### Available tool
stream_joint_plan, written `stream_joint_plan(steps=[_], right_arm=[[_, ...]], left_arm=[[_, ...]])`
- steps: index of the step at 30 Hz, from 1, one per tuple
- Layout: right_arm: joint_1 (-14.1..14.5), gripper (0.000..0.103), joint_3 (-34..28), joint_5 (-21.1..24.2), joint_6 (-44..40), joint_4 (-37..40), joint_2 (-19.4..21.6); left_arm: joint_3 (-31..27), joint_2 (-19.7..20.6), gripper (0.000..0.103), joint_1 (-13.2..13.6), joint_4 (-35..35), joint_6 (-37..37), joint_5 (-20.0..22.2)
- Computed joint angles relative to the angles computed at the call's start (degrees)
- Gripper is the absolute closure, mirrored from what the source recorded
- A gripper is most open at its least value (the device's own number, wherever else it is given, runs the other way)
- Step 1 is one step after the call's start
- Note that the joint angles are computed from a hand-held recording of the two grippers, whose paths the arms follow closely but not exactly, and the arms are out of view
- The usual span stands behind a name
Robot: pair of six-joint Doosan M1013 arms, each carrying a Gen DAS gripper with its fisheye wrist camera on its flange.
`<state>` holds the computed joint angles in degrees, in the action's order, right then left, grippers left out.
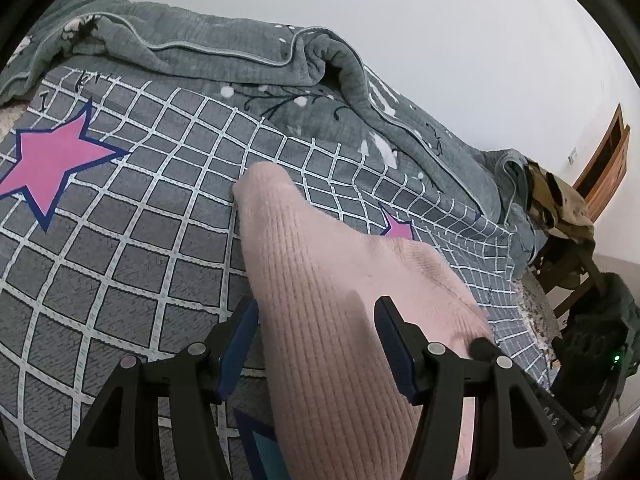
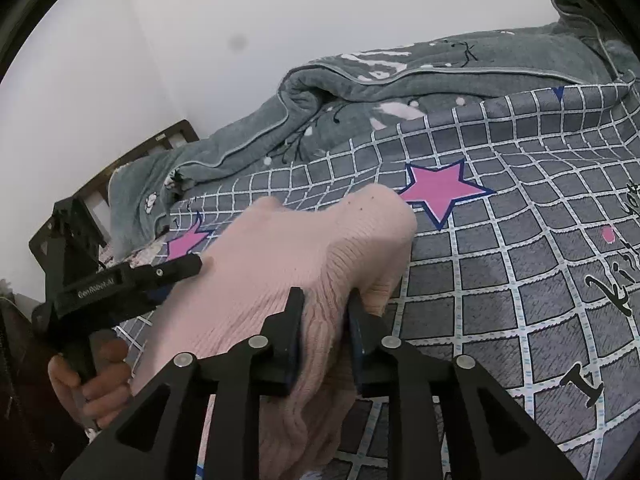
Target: Fold small clothes
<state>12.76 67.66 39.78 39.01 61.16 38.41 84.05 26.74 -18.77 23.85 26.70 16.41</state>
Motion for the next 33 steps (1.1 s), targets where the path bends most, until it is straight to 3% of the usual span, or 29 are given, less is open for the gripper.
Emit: stream_joint_plan(steps=[3, 10, 13, 14, 16, 18, 21, 23, 27, 33], right_arm=[[0.2, 0.076, -0.2, -0.5, 0.5, -0.3, 0.1], [0.9, 0.059, -2.1, -1.9, 7.2, -5.3, 1.2], [1.3, 0.059, -3.1, -2.5, 10.7, -7.4, 1.8], [1.4, 0.06, -3.3, -2.7, 11.0, -7.8, 1.9], [1.2, 0.086, -3.0, -2.2, 7.2, -4.7, 1.9], [0.5, 0.087, -1.1, -2.7, 0.2, 3.2, 1.1], [0.3, 0.088, -2.1, -1.5, 3.6, 1.4, 1.7], [0.4, 0.086, -3.4, 0.0, 7.6, -2.5, 2.6], [0.0, 0.07, -4.1, 1.9, 8.2, -3.0, 2.6], [1.0, 0.067, -4.5, -3.8, 4.3, -10.7, 1.2]], left_arm=[[-0.4, 0.2, 0.045, -0.3, 1.8, -1.2, 1.0], [-0.8, 0.2, 0.045, -0.9, 7.5, -5.0, 3.0], [-0.6, 0.0, 0.044, -0.6, 8.6, -6.2, 3.1], [-0.2, -0.2, 0.044, -0.3, 8.9, -7.1, 2.6], [0.3, -0.4, 0.044, 0.1, 8.8, -8.0, 1.6], [0.6, -0.5, 0.044, 0.6, 8.0, -8.2, 1.3], [0.4, -0.4, 0.043, 0.8, 6.4, -6.4, 1.4], [0.1, -0.2, 0.043, 0.8, 6.7, -6.1, 1.8], [-1.1, 0.2, 0.043, 0.5, 7.6, -4.3, 3.3], [-3.2, 1.3, 0.043, 0.6, 5.2, 4.5, 2.9]])
